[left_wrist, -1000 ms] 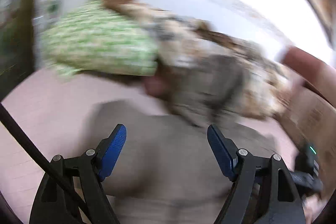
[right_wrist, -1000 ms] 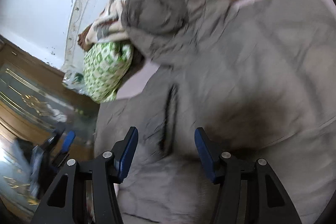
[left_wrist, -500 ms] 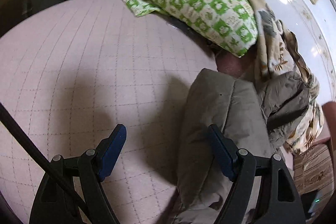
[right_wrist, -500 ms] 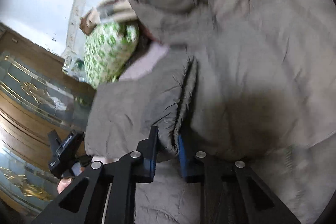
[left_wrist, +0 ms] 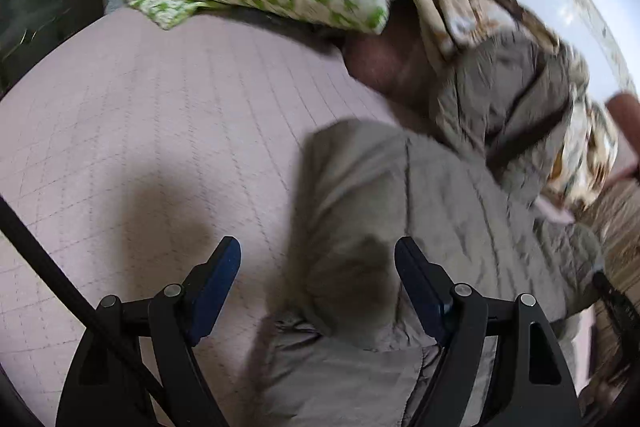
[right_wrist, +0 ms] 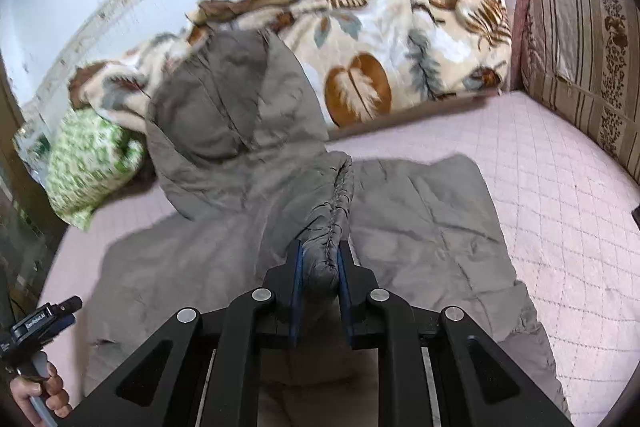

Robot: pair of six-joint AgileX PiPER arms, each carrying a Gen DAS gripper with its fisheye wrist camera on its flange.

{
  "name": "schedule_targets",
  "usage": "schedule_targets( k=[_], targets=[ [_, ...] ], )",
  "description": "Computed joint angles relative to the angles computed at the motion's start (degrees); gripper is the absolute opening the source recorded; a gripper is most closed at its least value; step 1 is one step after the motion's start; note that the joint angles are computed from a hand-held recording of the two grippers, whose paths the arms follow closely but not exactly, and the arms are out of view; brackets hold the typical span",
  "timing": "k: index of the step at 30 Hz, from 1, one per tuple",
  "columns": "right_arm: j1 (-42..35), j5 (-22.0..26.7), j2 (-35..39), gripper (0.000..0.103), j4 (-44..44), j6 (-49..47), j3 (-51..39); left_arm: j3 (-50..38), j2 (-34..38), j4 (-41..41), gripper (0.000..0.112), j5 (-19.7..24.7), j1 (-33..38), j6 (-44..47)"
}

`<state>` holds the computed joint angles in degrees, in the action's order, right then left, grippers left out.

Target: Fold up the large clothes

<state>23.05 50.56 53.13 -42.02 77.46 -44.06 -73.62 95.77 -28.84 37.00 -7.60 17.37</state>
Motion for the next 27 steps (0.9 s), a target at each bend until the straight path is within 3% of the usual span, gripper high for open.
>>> schedule_targets(
  k=[4, 7, 12, 16, 20, 24, 25, 27],
  targets=[
    [-5.46, -2.18, 0.13, 0.017, 5.11, -5.12, 1.36, 1.46, 0.04, 14.49, 0.079, -4.50, -5.50, -10.29],
    [-8.28, -2.56, 1.14, 0.017, 8.36, -7.59, 2.30, 0.93, 1.33, 25.23, 0.079, -4.16, -7.83, -18.85],
    [-18.38, -9.03, 4.18, 0.019, 20.40, -17.93, 5.35, 0.02, 3.07, 28.40, 0.081, -1.97, -8.62, -20.33],
    [-18.47, -8.23, 4.45, 0.025, 20.72, -17.55, 5.11, 0.22, 2.79, 28.78, 0.081, -1.81, -8.55, -20.20],
    [-14.76, -2.65, 2.32, 0.044, 15.80, -10.87, 3.48, 1.05, -0.46, 28.75, 0.081, -3.09, -7.79, -21.19],
    [1.61, 14.41, 0.84, 0.053, -2.00, 7.63, 0.06, 4.79, -6.12, 31.26, 0.081, -9.13, -8.67, -24.31],
    [4.91, 16.42, 0.61, 0.054, -5.56, 9.84, -0.21, 5.81, -7.15, 29.86, 0.081, -10.63, -8.94, -23.04],
    [7.89, 13.87, -0.31, 0.055, -8.73, 10.93, 0.38, 6.79, -7.86, 27.15, 0.081, -12.16, -9.85, -19.98]
  ],
)
